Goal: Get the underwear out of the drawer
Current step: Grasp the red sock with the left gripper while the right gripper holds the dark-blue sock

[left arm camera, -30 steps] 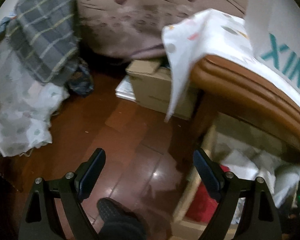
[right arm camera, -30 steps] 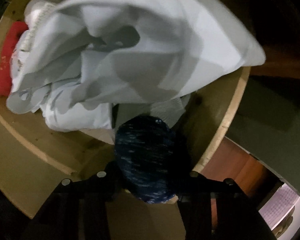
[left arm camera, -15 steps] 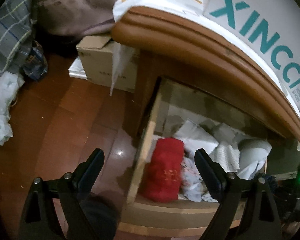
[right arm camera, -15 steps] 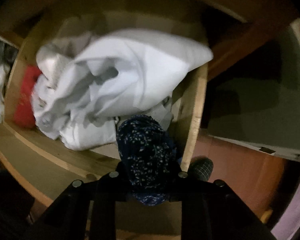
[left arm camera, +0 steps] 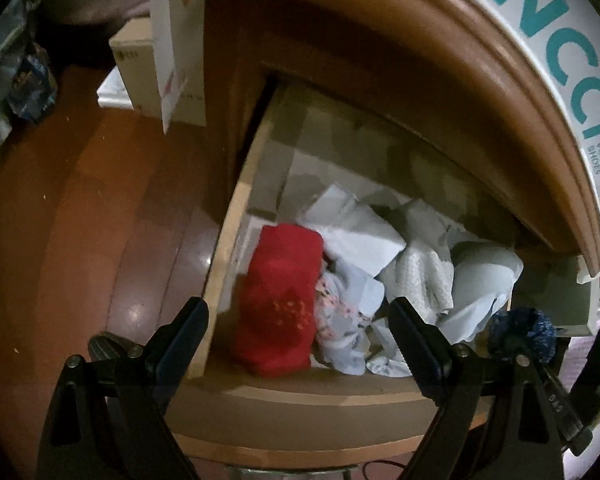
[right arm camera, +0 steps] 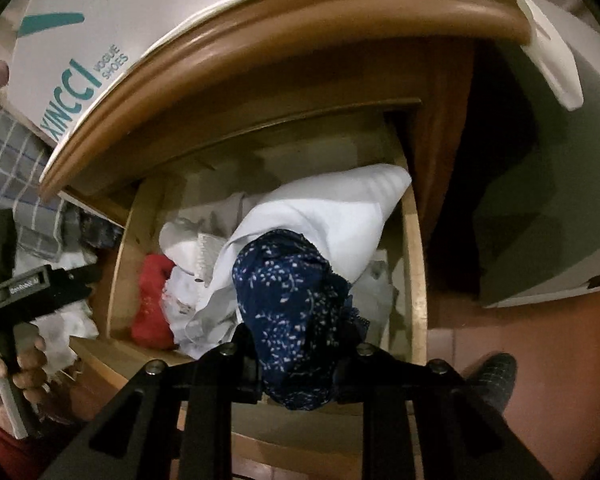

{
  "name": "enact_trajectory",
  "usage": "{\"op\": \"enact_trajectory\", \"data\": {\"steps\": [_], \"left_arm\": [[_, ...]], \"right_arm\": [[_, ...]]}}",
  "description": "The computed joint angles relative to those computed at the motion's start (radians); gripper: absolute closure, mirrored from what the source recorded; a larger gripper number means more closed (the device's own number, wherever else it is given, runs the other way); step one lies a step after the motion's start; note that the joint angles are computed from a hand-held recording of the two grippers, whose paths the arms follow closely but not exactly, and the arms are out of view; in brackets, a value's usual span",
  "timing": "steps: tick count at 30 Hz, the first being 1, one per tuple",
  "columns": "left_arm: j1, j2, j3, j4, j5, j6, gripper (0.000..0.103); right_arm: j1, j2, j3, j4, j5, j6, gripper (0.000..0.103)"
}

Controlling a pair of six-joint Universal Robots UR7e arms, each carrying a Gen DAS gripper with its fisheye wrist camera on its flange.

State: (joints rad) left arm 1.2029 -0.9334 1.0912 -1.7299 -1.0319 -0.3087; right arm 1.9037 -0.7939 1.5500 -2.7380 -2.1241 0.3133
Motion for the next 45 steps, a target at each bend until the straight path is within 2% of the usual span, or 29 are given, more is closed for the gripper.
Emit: {"op": "enact_trajectory", "data": {"steps": [5,8,15,20,28,31,36,44,45], "left_arm": [[0.002,0.028,-0.024,0.05,0.019,-0.022,0.019],[0.0,0.052,-0.046,0.076,0.04,-0.028,0.029],[-0.007,0.092,-0.076,0.087,0.0,0.035,0.035],[0.005,0.131,-0.118,0.131,0.001,-0.03,0.041],[0.005,0.141,-0.102,0.108,0.104,-0.094,0.042],[0.013,0.159,-0.128,0.156,0.135,-0.151,0.042],[0.025,0.212,-0.216,0.287,0.13,-0.204,0.042],[0.027,0.331,-0.404,0.515,0.173,-0.312,0.04],[0.026,0.335,-0.408,0.517,0.179,-0.324,0.044]], "right_arm": [[-0.018,0.028,-0.018,-0.004,0.05,0.032,0.081],[-0.019,0.039,-0.027,-0.011,0.046,0.013,0.081],[-0.037,0.016,-0.005,-0.017,0.1,0.03,0.081],[-0.04,0.004,-0.002,-0.015,0.127,0.023,0.081],[-0.044,0.015,-0.015,0.007,0.175,0.024,0.081],[-0.043,0.016,-0.016,0.006,0.173,0.021,0.081],[-0.042,0.014,-0.014,-0.006,0.164,0.023,0.081],[-0.041,0.008,-0.01,-0.014,0.15,0.035,0.081],[-0.041,0.008,-0.01,-0.014,0.151,0.036,0.081]]}}
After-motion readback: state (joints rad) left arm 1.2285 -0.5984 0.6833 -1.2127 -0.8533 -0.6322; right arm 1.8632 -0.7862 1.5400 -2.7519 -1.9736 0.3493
